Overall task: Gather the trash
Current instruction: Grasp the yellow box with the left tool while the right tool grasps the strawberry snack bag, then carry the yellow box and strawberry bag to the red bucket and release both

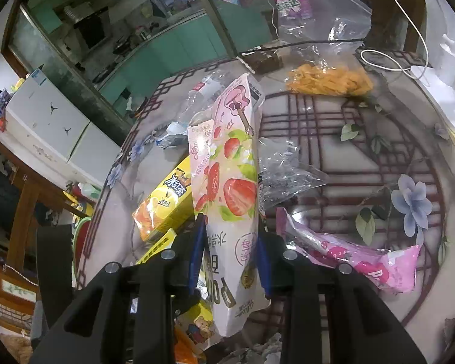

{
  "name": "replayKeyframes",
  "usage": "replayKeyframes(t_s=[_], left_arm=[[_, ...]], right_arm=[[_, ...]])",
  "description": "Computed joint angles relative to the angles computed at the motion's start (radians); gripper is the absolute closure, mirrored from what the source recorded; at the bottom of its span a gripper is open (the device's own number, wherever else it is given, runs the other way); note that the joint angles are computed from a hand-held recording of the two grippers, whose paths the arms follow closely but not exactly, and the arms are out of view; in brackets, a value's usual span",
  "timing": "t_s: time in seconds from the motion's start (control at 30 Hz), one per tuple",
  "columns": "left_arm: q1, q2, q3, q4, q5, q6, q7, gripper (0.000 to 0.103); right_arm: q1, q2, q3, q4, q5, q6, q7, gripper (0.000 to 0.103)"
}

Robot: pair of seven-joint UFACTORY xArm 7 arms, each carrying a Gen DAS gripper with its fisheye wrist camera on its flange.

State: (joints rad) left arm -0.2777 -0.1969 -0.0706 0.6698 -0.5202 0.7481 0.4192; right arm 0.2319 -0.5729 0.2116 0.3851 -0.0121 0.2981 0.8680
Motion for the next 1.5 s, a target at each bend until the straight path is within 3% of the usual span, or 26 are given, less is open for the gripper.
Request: replayKeyframes(t_s=[0.1,0.27,0.47,0.83,1.2,1.5], left_arm=[[-0.008,0.003,0.000,0.008,-0.014,-0.001,0.031,0.071],[0.000,-0.036,0.023,0.007,-0.054,0.036,0.068,0.078],[0.017,-0.159,0.070,0.003,-0.109,0.063,0.139,0.078],[0.017,-0.423,0.161,-0.062,-0.122,0.034,0.210,0.078],[0.105,-0.554,0.232,-0.095,0.017,-0.014,0.173,0.078],[0.164,-0.558,0.302,-0.089,0.070,-0.021,0.180,0.078]], right_arm=[[-0.006,-0.009,0.012,-0.001,-0.006,0.015,0.012,0.073],[-0.014,-0.042,0.049,0.005,-0.030,0.051,0.053,0.073],[-0.027,-0.101,0.103,0.035,-0.083,0.107,0.112,0.073],[-0.036,-0.148,0.187,0.143,-0.178,0.175,0.193,0.073],[-0.027,-0.073,0.273,0.265,-0.256,0.204,0.259,0.073],[-0.023,0.048,0.322,0.372,-0.353,0.206,0.320,0.073]])
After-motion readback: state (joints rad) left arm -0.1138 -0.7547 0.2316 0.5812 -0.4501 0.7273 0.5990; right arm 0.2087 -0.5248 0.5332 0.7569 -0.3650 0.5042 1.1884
